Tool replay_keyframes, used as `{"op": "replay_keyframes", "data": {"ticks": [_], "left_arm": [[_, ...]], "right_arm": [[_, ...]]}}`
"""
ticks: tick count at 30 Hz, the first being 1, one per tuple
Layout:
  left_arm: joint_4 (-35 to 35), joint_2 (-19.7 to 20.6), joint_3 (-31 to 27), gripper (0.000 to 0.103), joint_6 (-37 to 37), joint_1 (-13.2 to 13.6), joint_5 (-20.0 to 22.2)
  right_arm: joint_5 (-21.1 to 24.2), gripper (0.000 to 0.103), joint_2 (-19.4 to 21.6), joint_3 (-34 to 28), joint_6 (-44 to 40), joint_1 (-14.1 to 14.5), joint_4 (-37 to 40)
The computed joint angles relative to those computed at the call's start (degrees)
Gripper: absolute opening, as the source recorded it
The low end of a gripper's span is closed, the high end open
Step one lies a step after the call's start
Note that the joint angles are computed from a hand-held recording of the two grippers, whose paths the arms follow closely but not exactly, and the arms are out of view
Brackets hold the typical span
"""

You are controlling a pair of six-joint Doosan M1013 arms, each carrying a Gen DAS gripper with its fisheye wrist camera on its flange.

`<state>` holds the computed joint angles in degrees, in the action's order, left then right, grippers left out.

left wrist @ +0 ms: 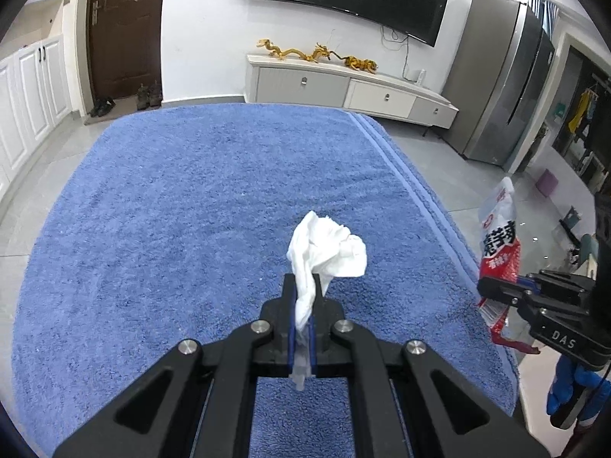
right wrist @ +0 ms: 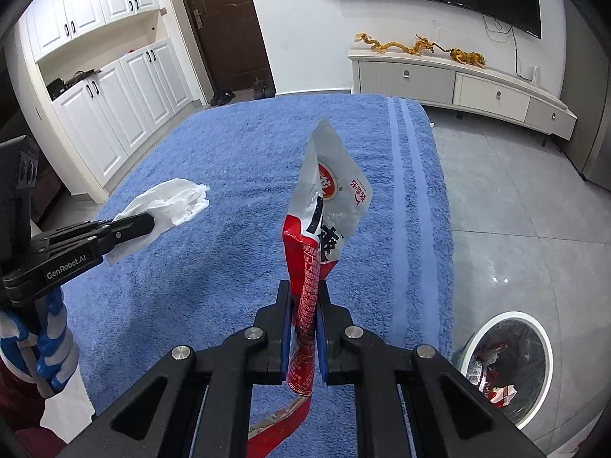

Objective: Collect trash
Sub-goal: 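Lift and hold the wrapper and tissue above the towel with both tools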

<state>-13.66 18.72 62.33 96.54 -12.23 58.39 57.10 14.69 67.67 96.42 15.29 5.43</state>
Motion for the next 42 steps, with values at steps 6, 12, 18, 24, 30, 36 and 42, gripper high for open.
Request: {"op": "replay_keyframes", "data": {"ticks": [6, 12, 18, 24, 30, 36, 42], "left_arm": [[5.31, -0.63, 0.73, 0.004, -2.07, -1.79, -1.53], [8.18, -0.81, 1.53, 0.004, -2.61, -2.77, -2.17], [10.64, -1.2, 2.78, 0.004, -2.71, -3.33, -3.93], [11.96, -1.29, 3.36, 0.005, -3.08, -3.39, -5.09], [12.09, -1.01, 3.35, 0.005, -3.2, -3.25, -5.07], [12.98, -0.95, 3.27, 0.005, -3.8, -3.37, -5.18], [14.82, -1.19, 3.36, 0.005, -4.42, -3.98, -5.4]], "right_arm": [[-0.99, 0.011, -0.56, 1.09, -0.85, -0.13, -0.92], [-0.24, 0.011, -0.19, 1.2, -0.05, -0.51, -1.48], [0.25, 0.011, 0.34, 0.64, -0.05, -0.81, -0.91], [0.64, 0.011, 1.24, -0.28, -0.86, -0.85, 0.48], [1.37, 0.011, 1.97, -0.97, -1.93, -0.61, 1.29], [1.32, 0.011, 2.09, -1.1, -2.75, -0.54, 1.87], [0.07, 0.011, 1.28, -0.05, -3.08, -0.94, 2.84]]}}
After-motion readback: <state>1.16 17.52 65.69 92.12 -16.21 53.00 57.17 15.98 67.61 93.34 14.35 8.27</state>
